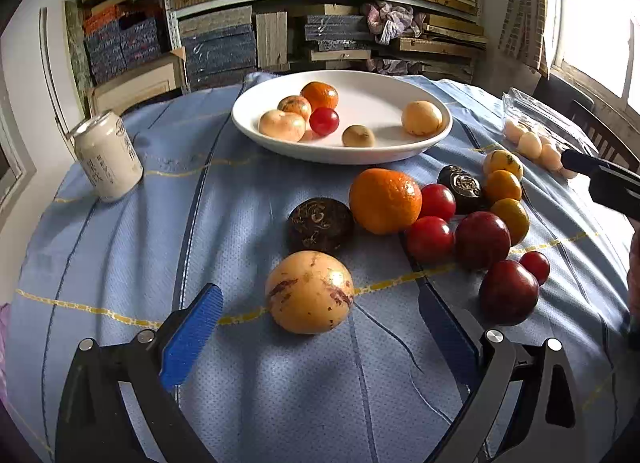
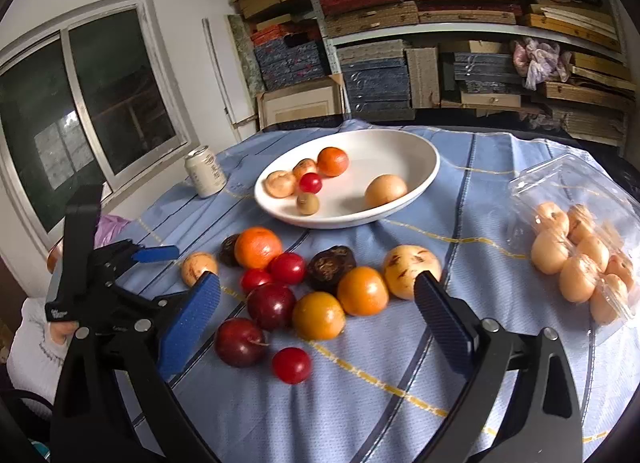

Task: Organize fruits
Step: 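Grasp the large pale speckled fruit with the left tool while the right tool grasps a red cherry tomato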

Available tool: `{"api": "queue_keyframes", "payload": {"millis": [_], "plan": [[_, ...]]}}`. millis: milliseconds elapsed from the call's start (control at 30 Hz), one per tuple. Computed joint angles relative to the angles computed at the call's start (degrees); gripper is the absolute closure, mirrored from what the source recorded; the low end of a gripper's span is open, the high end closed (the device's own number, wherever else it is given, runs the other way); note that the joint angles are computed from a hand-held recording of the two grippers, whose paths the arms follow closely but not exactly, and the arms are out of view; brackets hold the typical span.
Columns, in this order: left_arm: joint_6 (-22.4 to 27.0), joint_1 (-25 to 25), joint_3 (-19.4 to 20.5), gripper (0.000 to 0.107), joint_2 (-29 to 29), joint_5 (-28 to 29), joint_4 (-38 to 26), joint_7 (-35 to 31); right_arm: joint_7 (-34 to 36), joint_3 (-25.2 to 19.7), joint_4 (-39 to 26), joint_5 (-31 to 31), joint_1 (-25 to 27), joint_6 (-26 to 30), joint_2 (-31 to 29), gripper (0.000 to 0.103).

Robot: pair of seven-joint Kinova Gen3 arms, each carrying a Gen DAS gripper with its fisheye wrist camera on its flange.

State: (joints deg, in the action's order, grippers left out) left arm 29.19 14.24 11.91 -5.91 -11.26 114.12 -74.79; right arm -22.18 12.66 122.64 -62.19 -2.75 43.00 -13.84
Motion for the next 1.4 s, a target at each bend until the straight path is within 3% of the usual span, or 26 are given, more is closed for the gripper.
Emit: {"api": "queue_keyframes", "payload": {"millis": [100,133,200,233,333,667,867,1100,1400], "plan": [[1.0,-0.2,0.4,0.008,0.6,-1.0,-0.6,1.6,-3.1,-0.9,-2.2,4.8,0.3,4.3,1.5,0.009],[1.6,-0.2,0.7,0.008,0.9,-1.9,-0.9,2.6,-4.0,-1.8,-2.6,6.4,0.4,4.7,1.7,0.013],[2.4,-0.1,0.6,0.008,1.2,-2.7,-1.3,3.8,-6.6,-3.9,-3.5,10.7,0.3,4.9,2.3,0.043],[2.9,0.0,0.5,0.008,1.5,-2.6,-1.5,3.9,-8.2,-5.0,-4.0,12.9,0.1,5.0,2.7,0.051],[3.6,0.4,0.1,0.008,1.8,-3.0,-1.8,4.3,-10.2,-6.2,-3.7,16.2,-0.9,3.9,2.8,0.051],[4.7,1.4,-0.2,0.008,2.3,-4.4,-2.3,5.3,-10.4,-4.8,-3.7,17.5,-2.4,4.2,2.2,0.053],[4.7,1.6,-0.3,0.008,2.3,-4.5,-2.3,5.3,-12.1,-5.4,-4.5,19.4,-2.0,4.6,3.3,0.072],[4.6,1.6,-0.3,0.008,2.4,-4.7,-2.2,5.4,-14.6,-7.1,-4.4,22.2,-2.2,3.4,4.3,0.073],[2.8,1.7,-0.8,0.008,1.5,-3.5,-1.3,4.1,-11.3,-5.0,-3.7,18.4,-2.6,3.5,3.4,0.077]]}}
